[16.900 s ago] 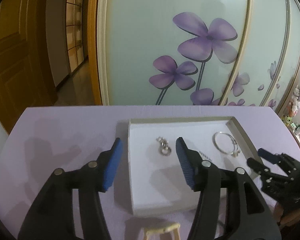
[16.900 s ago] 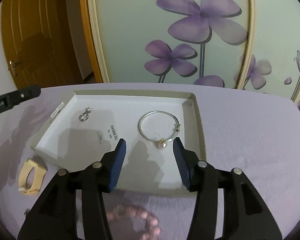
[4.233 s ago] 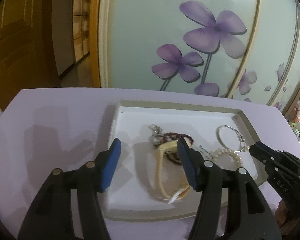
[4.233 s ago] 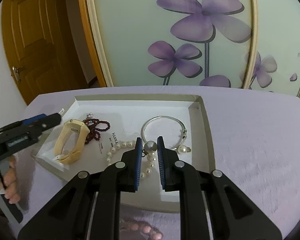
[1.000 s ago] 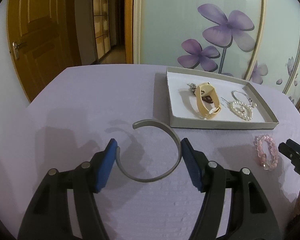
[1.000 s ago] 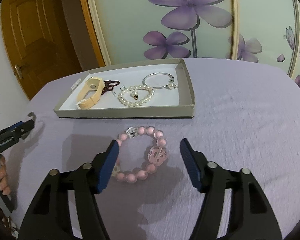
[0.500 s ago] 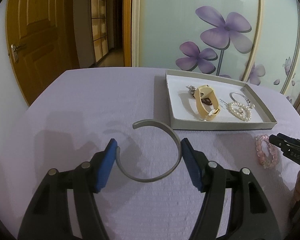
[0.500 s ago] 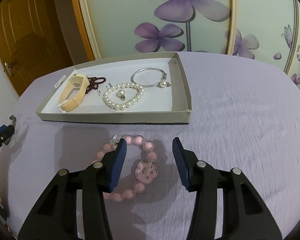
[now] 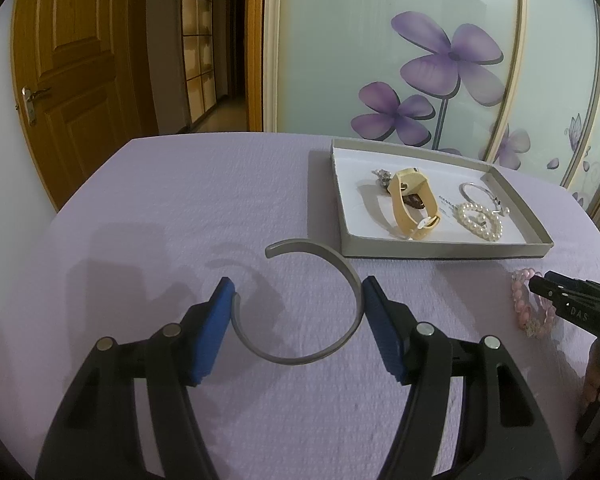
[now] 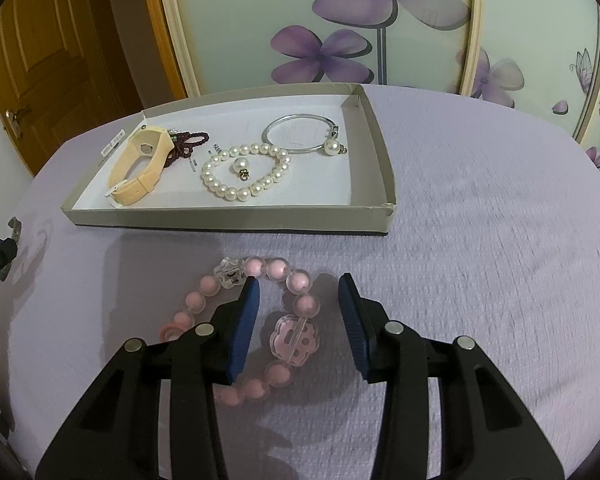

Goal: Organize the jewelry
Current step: 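Close the left gripper on the cuff bangle while the right gripper grasps the pink bracelet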

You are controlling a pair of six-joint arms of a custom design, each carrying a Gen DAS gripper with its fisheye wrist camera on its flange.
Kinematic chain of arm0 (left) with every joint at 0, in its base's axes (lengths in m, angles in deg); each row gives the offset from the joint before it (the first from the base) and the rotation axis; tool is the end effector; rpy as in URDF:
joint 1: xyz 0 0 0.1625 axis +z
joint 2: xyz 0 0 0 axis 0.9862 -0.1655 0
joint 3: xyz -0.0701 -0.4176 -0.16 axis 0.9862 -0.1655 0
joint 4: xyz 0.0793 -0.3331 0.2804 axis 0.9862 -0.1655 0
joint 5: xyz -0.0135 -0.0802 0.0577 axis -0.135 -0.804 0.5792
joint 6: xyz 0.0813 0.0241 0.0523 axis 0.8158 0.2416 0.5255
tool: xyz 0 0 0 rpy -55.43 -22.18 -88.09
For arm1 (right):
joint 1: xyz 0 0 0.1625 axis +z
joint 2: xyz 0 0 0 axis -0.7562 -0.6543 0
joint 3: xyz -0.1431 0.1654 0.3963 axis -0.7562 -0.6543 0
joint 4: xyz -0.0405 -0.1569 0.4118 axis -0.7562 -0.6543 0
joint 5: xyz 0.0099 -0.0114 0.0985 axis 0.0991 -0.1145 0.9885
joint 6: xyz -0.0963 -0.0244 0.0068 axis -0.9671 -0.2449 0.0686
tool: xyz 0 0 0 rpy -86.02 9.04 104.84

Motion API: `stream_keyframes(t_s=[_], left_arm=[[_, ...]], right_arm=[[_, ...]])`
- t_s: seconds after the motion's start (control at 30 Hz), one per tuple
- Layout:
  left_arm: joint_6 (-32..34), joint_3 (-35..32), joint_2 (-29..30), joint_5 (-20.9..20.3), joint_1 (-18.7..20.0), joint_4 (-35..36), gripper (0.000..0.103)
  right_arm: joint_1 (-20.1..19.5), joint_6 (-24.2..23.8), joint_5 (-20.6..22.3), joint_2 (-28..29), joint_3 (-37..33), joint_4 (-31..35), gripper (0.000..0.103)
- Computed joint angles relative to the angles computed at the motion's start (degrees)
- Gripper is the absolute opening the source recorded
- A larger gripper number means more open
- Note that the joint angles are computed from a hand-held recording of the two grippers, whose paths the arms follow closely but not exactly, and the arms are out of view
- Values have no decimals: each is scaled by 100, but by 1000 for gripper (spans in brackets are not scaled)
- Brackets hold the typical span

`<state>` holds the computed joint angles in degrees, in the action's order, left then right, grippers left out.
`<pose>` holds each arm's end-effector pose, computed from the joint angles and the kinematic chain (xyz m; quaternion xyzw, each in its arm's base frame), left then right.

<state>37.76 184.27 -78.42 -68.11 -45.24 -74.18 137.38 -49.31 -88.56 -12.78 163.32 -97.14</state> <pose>-0.3035 -0.4852 0.1250 0.1255 0.8475 -0.3851 0.3429 0.0738 -0.5449 0.2917 0.1565 -0.8905 0.2991 0.3051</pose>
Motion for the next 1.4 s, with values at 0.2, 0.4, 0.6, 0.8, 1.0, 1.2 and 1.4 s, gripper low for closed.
stream_keyframes(t_s=[0.2,0.4,0.6,0.8,1.0,1.2,1.4], left_arm=[[-47,11,-21,-19,-9,62,65],[-100,-9,-24,36,-8,106,65],[-186,-29,-54,87,-20,187,65],[-198,-25,-74,83,-25,206,65],[-233,-13,-98,62,-59,235,65],[-309,42,-206,90,-177,305,65],[-257,71,-258,134,-261,204,65]], right_arm=[[23,-26,-57,55,-42,-18,43],[36,-74,-104,95,-68,-41,43],[42,-91,-125,112,-80,-48,43],[63,-177,-206,124,-50,-114,37],[20,-265,-65,-112,100,150,14],[5,-258,234,-552,381,394,14],[271,-302,661,-1044,499,301,14]])
